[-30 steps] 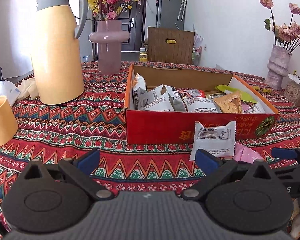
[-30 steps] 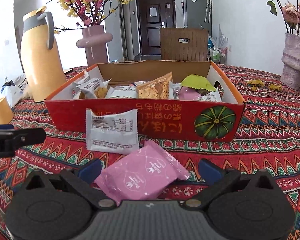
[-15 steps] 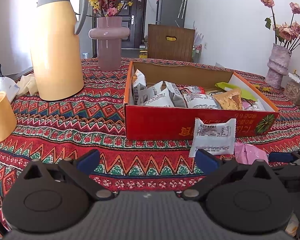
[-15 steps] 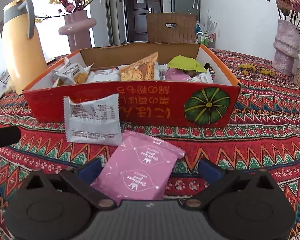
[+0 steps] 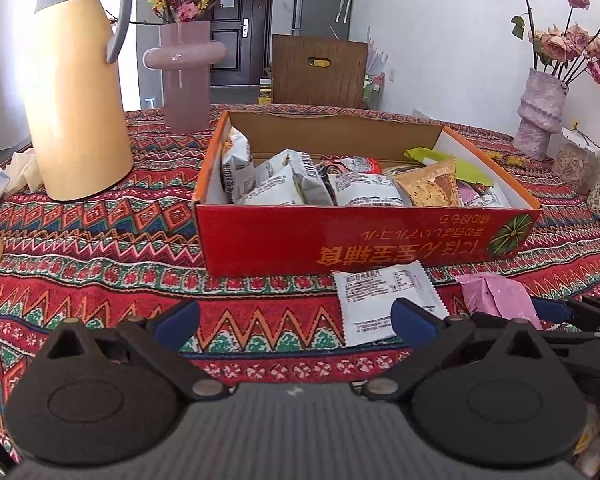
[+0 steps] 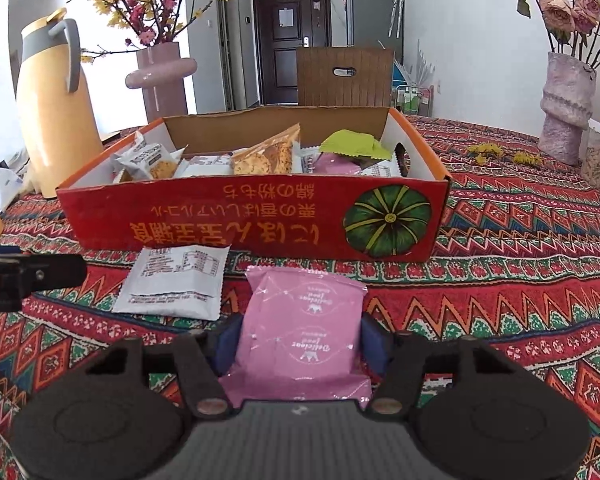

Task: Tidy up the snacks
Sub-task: 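Close the left gripper on the last white packet while the right gripper holds the pink packet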

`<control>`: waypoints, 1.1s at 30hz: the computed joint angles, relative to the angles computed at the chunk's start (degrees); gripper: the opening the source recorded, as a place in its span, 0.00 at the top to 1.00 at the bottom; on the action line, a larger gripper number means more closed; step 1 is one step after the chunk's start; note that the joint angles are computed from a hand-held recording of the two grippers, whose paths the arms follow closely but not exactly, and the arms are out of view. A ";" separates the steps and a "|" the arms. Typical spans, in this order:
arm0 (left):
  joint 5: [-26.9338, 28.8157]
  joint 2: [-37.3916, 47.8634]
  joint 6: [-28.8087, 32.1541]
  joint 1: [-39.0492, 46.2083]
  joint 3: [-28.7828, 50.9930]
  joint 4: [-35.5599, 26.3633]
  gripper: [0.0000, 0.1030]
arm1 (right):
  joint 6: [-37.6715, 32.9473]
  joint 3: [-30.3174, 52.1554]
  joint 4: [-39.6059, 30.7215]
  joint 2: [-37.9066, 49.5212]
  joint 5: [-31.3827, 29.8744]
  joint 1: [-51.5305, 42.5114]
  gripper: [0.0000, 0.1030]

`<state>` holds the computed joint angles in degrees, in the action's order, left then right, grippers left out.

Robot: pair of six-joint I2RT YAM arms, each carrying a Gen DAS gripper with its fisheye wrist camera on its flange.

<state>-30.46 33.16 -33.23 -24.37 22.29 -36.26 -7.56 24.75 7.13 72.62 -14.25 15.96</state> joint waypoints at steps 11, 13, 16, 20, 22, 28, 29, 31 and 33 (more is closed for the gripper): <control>7.74 24.51 -0.07 1.87 7.15 12.89 0.00 | -0.49 -0.46 2.51 -2.14 -4.77 -11.94 0.41; 7.84 28.99 -1.27 1.95 8.99 13.87 0.00 | -0.57 -0.06 2.91 -1.57 -5.29 -13.37 0.41; 7.90 33.46 -2.89 2.21 11.05 14.73 0.00 | -0.74 0.27 3.53 -0.82 -6.19 -14.90 0.41; 5.86 38.35 -4.16 1.29 13.79 14.38 0.00 | -0.74 0.64 4.17 0.41 -6.72 -15.26 0.41; 5.57 40.09 -4.80 1.17 14.70 13.81 0.00 | -0.65 0.74 4.40 0.70 -6.87 -15.19 0.41; 4.58 41.66 -4.50 0.06 14.72 13.68 0.02 | -0.43 0.67 5.36 1.17 -7.58 -15.43 0.41; 4.49 41.15 -4.29 -0.12 14.41 13.78 0.07 | -0.36 0.75 5.43 1.35 -7.60 -15.44 0.41; 3.90 40.05 -3.82 -0.79 14.04 13.71 0.19 | -0.29 0.78 5.50 1.54 -7.81 -15.61 0.41; 4.24 38.62 -2.87 -1.05 13.28 13.98 0.28 | -0.22 0.75 5.52 1.52 -7.96 -15.72 0.41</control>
<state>-26.22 71.78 -36.10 -25.42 35.57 -22.28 -7.78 25.51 12.65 74.14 -22.22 0.24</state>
